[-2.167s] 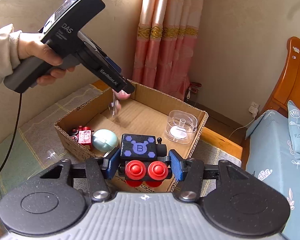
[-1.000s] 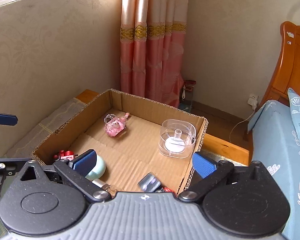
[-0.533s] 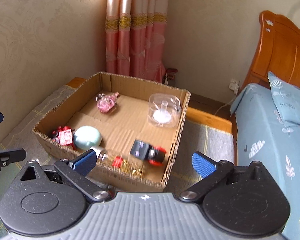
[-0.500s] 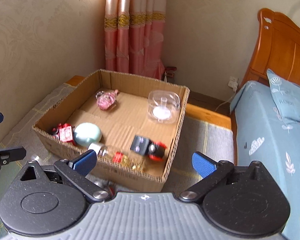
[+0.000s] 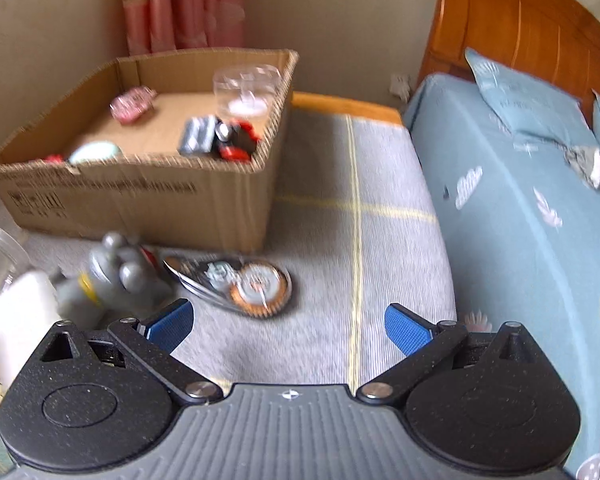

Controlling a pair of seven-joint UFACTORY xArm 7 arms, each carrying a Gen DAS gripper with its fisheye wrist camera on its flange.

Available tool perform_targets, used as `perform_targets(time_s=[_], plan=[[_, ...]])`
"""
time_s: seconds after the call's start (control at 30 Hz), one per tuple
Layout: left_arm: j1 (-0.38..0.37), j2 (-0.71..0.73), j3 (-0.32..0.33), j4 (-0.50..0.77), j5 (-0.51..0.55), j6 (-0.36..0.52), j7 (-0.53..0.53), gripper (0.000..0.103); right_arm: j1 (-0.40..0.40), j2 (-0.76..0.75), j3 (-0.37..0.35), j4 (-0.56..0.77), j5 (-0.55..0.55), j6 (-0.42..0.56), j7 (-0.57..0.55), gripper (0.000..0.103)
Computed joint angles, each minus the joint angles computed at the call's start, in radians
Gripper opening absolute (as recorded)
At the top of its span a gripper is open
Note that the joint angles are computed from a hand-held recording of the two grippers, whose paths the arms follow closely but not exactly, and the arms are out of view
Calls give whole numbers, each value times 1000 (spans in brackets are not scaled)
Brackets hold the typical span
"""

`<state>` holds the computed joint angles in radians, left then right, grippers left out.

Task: Organize rigid objects
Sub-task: 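Move the left tool toward the clear jar while the right tool approaches the correction tape, then grasp the tall clear jar with the left tool while the right tool grasps the correction tape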

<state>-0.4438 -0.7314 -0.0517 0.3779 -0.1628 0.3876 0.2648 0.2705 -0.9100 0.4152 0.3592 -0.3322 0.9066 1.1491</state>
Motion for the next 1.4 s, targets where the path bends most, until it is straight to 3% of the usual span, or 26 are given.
perform_targets(time_s=[0.17, 0.27, 0.5, 0.73, 0.9, 1.07, 1.27, 1.4], plan=[[14, -24, 4, -42, 19, 30, 7, 100, 17, -5, -3, -30, 28, -7, 31, 103], [12, -17, 31, -49, -9, 52, 7, 100, 12, 15, -2, -26, 13, -27, 29, 103], [68, -23, 18, -69, 1, 49, -25, 100, -17, 44, -1, -35, -36, -86, 25, 103], [161, 16, -31, -56, 73, 11, -105, 100, -40, 11, -25, -61, -36, -88, 31, 103], [267, 63, -105, -36, 153, -22, -243, 100, -48, 4, -10, -54, -23, -58, 51, 103], [218, 84, -39, -25, 145, -27, -238, 100, -34, 1, -14, -55, -40, -136, 33, 103], [155, 96, 20, -14, 96, -23, -184, 100, -87, 80, -3, -36, -77, -251, 18, 103], [198, 122, -15, -4, 108, -37, -206, 100, -93, 71, -12, -51, -76, -271, 12, 103]])
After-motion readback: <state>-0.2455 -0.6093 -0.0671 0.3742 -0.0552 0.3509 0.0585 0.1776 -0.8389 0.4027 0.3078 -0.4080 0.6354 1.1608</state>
